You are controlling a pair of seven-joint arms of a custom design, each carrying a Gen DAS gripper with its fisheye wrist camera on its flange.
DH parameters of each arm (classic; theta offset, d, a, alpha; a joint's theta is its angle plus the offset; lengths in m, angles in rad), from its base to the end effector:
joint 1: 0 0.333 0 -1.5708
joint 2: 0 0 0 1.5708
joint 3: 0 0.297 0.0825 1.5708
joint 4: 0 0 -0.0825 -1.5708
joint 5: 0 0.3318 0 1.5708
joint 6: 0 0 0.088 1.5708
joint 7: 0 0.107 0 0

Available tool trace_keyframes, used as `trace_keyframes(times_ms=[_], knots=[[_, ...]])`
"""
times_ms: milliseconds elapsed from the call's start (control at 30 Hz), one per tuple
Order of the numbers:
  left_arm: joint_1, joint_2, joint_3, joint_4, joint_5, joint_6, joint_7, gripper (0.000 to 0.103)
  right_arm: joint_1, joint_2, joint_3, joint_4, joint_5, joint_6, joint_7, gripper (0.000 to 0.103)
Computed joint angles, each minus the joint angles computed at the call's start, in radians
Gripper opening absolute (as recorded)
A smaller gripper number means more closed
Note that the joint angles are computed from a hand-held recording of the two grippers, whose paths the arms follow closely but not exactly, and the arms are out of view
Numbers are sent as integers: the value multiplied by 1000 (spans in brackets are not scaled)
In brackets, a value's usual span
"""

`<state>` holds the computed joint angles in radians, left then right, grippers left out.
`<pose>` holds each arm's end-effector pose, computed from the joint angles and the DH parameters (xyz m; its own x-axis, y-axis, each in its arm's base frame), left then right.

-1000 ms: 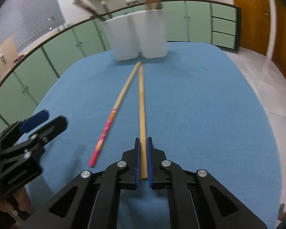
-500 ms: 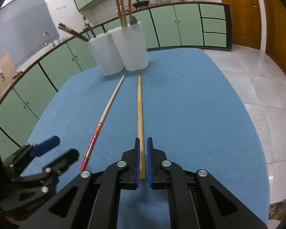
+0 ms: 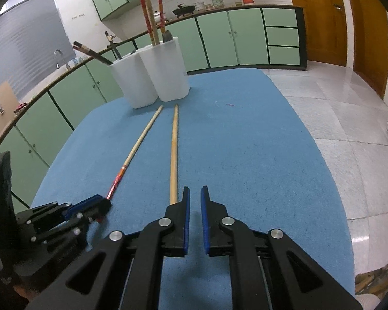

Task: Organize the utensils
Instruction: 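Grasp the last red-patterned chopstick with the left tool while the right tool holds its chopstick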

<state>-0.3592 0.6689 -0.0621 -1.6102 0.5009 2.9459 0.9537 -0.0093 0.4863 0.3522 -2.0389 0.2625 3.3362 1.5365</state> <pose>0.6159 -0.3007 0.3277 -0.2497 -0.9673 0.0456 -0.7537 0.1645 -0.6363 0.5866 0.1551 0.3330 0.1051 -0.9525 -0.2859 -0.7205 0.1252 -0.6820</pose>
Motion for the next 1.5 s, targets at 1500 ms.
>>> trace_keyframes(times_ms=[1500], knots=[[10, -31, -3, -71, -23, 51, 20, 5, 108, -9, -80, -26, 6, -29, -56, 7]])
